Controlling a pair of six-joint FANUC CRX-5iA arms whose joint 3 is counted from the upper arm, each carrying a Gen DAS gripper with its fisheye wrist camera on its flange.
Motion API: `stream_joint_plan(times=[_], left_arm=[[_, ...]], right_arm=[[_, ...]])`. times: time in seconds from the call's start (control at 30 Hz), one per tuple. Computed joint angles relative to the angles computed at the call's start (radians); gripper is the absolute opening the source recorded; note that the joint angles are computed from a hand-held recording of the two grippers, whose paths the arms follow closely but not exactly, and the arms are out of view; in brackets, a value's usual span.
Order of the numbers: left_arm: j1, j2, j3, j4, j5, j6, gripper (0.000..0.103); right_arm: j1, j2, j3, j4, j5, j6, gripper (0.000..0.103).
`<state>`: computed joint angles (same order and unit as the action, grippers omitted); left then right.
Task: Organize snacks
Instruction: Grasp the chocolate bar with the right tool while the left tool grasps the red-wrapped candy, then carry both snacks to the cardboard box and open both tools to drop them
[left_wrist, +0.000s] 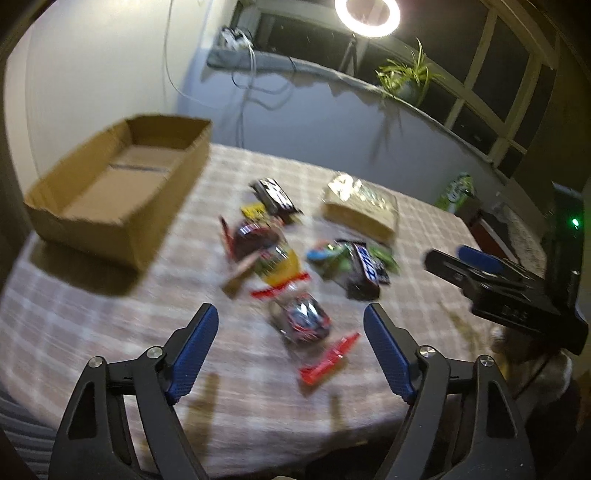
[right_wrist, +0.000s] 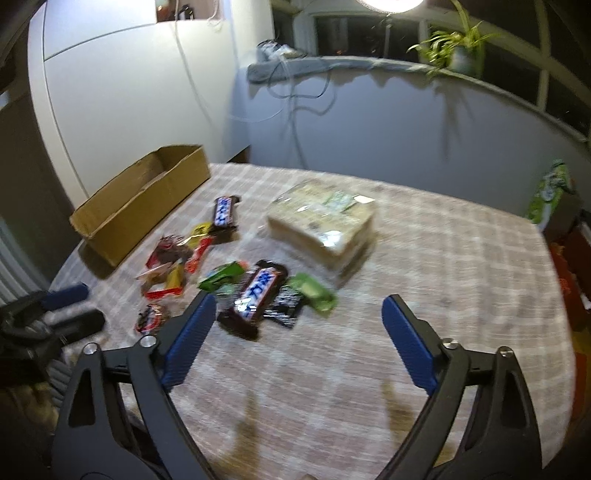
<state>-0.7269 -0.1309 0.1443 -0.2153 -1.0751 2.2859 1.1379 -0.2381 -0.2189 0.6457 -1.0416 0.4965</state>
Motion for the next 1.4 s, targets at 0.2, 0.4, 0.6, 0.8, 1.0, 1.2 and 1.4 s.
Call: stream_joint_plan(times=[0.2,0.4,0.6,0.8,1.0,1.2,1.4], left_arm=[[0.021,0.011,-0.027,0.078,0.032,-0.036,0.067],[0.041,0.025,-0.041,0.133,0.054,-0.058,0.06],[0.049,0.041,-0.04,0.143,0.052,-0.054,0.06],[0.052,0.066,-0.027,0.143,0.04,-0.066,0.06],[0.063,0.073,-0.027,0.149,0.031,-0.075,0.051],[0.052,0.082,-0.016,0.12,0.024,-0.07,0.046],[0.03,0.102,0.016,0.067,0.008,-0.065,0.038]], right_arm=[[-0.058,0.079,0.094,-0.174,0.027,0.111,0.068],[-0.11,0.162,0.182,-0.313,0.021,0.188,0.051],[-0.129,0.2,0.221,-0.355,0.023,0.213,0.047],[-0.124,0.235,0.256,-0.352,0.002,0.242,0.045],[-0.139,0.229,0.262,-0.383,-0.019,0.279,0.037],[-0.146,0.241,0.278,-0.387,-0.044,0.299,0.034],[-0.154,0.247,0.278,-0.398,-0.044,0.319,0.031]])
